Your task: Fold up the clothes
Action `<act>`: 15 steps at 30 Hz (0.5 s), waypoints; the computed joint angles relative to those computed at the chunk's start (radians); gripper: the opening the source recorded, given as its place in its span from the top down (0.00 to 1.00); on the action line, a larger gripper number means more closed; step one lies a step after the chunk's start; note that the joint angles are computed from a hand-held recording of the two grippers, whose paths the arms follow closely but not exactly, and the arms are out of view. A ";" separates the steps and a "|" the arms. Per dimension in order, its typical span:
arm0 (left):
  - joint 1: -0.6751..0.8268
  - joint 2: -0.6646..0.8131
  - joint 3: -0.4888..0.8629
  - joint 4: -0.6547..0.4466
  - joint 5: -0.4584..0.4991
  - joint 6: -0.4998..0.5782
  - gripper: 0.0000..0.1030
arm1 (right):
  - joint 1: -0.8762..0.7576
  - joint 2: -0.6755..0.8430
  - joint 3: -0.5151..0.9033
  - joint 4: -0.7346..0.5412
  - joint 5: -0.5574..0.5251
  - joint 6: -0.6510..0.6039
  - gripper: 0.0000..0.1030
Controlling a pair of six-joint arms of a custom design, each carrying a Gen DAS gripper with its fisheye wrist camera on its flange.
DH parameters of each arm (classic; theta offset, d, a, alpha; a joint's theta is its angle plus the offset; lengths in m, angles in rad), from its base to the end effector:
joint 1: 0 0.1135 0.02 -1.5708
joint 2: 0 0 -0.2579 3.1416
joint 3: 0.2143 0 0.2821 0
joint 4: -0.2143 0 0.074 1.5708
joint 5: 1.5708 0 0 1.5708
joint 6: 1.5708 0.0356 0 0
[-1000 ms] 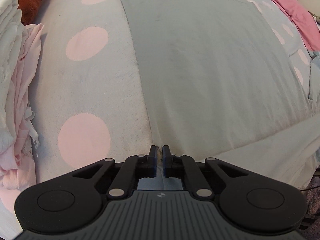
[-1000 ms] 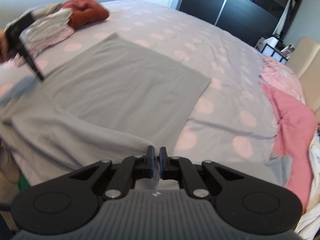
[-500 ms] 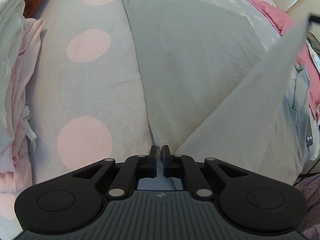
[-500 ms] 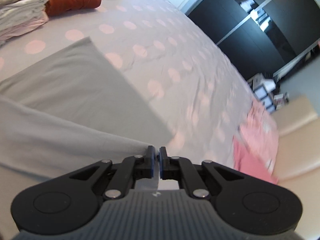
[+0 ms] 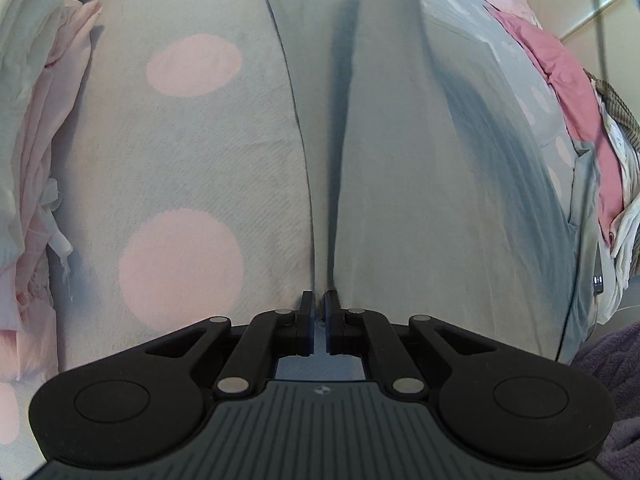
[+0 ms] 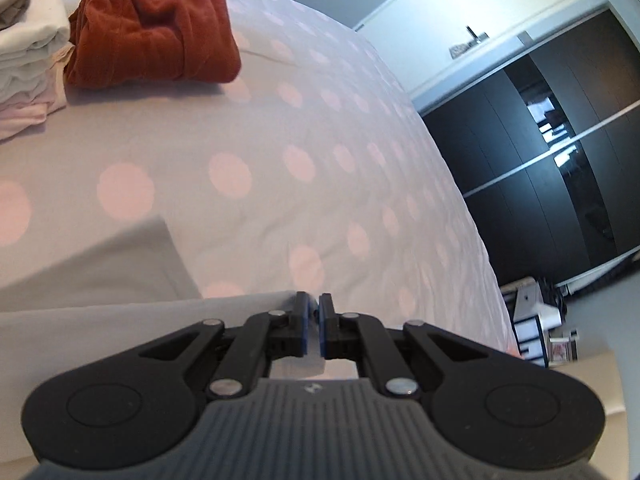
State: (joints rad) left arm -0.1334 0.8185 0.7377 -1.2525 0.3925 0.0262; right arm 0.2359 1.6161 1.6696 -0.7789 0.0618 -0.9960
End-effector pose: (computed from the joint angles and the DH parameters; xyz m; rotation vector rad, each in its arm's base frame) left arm 0.1454 -0.0332 0.2355 0.2966 2.8549 -0.5880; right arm 0.3755 0.0880 0.3731 -1.3244 1.9274 -0.4573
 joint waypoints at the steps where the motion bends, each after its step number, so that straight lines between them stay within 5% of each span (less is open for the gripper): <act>1: 0.003 -0.002 0.000 0.000 0.001 0.005 0.98 | 0.024 0.039 0.021 0.006 0.011 0.011 0.95; 15: -0.011 0.039 0.025 0.010 -0.001 0.017 0.98 | 0.164 0.385 0.117 0.142 0.040 0.102 0.94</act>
State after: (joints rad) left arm -0.1439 0.8572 0.7625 -1.2429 0.3912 0.0427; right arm 0.4003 2.0010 1.7862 -0.6364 0.1018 -0.8936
